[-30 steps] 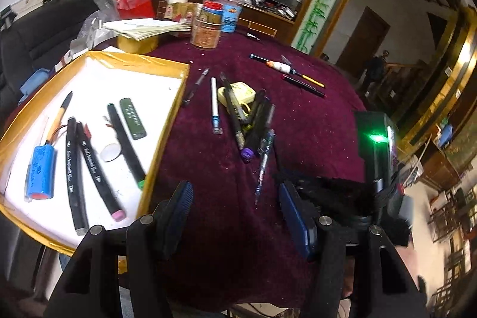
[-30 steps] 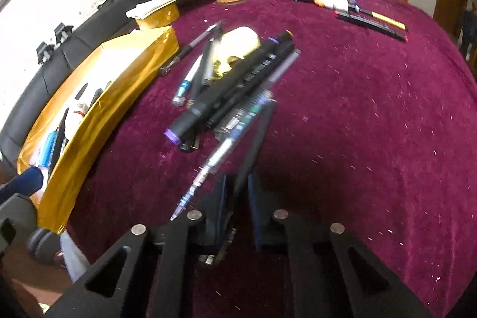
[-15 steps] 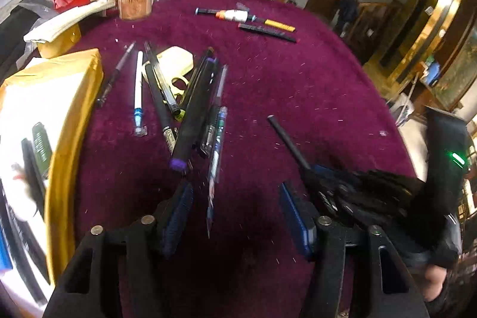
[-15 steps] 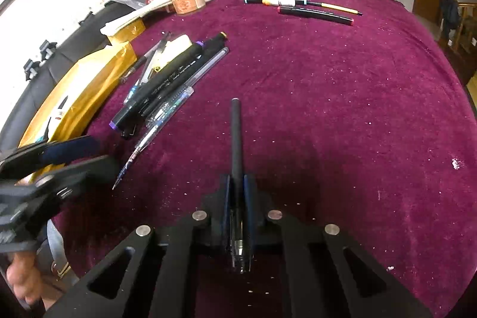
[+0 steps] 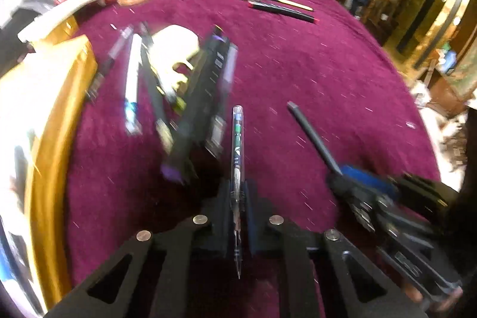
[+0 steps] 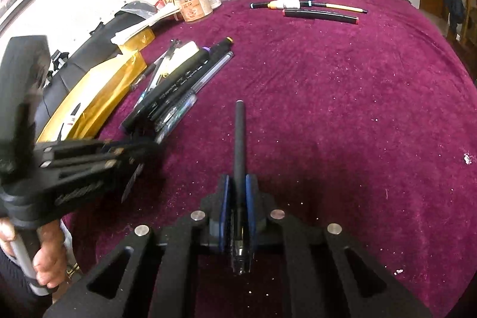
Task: Organize rigid objects
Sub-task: 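Grasp a clear pen with the left tool while the right tool grasps a black pen, then carry the clear pen and black pen into the tray and open both tools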
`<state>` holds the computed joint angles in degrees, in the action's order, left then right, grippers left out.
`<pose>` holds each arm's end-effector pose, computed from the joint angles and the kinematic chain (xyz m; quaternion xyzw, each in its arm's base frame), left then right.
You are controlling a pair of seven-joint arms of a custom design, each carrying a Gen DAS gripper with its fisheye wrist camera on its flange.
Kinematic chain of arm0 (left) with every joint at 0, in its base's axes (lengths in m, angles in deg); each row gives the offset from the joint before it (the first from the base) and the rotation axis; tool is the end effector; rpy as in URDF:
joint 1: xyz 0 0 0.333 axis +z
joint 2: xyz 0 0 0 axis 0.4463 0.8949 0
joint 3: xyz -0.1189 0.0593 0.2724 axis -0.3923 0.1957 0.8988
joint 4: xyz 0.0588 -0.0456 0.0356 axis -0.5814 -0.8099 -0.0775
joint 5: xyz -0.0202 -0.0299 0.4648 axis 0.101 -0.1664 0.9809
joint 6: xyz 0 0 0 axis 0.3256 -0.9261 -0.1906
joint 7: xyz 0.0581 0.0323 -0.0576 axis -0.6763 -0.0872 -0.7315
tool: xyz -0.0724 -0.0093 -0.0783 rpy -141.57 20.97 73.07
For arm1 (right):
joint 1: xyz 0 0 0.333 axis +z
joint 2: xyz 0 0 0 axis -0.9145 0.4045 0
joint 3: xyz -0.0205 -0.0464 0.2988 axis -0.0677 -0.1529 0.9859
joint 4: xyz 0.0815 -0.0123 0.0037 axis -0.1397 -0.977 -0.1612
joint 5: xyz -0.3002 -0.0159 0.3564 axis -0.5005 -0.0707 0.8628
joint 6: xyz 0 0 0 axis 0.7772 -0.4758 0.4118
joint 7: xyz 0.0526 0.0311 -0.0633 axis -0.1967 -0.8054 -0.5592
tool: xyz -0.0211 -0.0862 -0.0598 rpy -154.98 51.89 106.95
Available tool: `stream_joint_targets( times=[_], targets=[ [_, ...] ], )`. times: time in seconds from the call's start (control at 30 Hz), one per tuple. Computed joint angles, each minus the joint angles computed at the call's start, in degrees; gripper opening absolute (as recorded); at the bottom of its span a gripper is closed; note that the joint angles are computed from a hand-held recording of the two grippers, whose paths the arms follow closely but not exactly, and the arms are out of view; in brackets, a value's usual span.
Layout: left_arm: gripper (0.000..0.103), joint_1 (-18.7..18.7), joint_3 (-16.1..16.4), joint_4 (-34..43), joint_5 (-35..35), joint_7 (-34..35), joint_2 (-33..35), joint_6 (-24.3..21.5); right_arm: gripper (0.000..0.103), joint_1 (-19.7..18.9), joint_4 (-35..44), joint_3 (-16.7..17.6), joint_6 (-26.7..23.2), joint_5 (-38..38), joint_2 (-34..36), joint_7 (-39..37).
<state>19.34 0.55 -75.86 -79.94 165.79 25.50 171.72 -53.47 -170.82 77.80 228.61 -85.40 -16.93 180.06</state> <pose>0.6277 -0.1986 0.4798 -0.4320 0.8650 -0.2530 0.0325 0.4960 0.1514 0.4727 -0.5637 0.7491 -0.1748 0.3009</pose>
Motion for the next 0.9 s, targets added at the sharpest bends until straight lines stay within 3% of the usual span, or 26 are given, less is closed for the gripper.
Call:
stream_joint_targets(
  times=[0.1,0.23,0.27,0.33,0.43,0.5,0.7,0.8,0.9],
  targets=[
    [0.009,-0.4,-0.3,-1.6,1.1,-0.7,-1.1,1.6,0.023,0.7,0.8,-0.2,-0.3,0.0,0.6,-1.8],
    [0.009,-1.3,-1.1,-5.4,5.5,-2.6,-3.2,8.2,0.025,-0.8,2.5,2.5,-3.3,-4.1,1.5,-1.0],
    [0.008,-1.7,-1.3,-6.9,6.1,-2.7,-3.9,11.0,0.024,-1.1,2.9,2.9,-4.0,-5.2,1.7,-0.7],
    [0.008,-2.0,-1.1,-7.4,5.8,-2.7,-3.9,12.4,0.009,-1.3,2.9,3.2,-4.3,-6.2,1.7,0.6],
    [0.008,-1.7,0.6,-5.5,-1.1,-0.4,-3.9,6.2,0.009,0.2,1.4,1.0,-1.8,-3.8,0.9,-0.2],
    [0.008,-1.3,1.3,-5.7,-5.3,1.5,-5.0,4.5,0.009,0.7,0.5,0.3,0.0,-2.8,0.3,-1.0],
    [0.008,0.8,5.1,-7.9,-17.5,5.5,-10.9,-2.8,0.009,-1.2,-1.5,2.8,5.7,-6.0,-1.7,0.7],
    [0.008,2.6,7.3,-9.0,-21.5,5.3,-13.7,-3.0,0.009,5.6,-1.2,-2.4,10.9,-0.1,-0.7,-4.5],
    [0.008,4.9,8.5,-9.5,-22.1,2.9,-14.7,0.2,0.009,12.7,2.5,-6.7,13.1,6.1,2.4,-11.9]
  ],
)
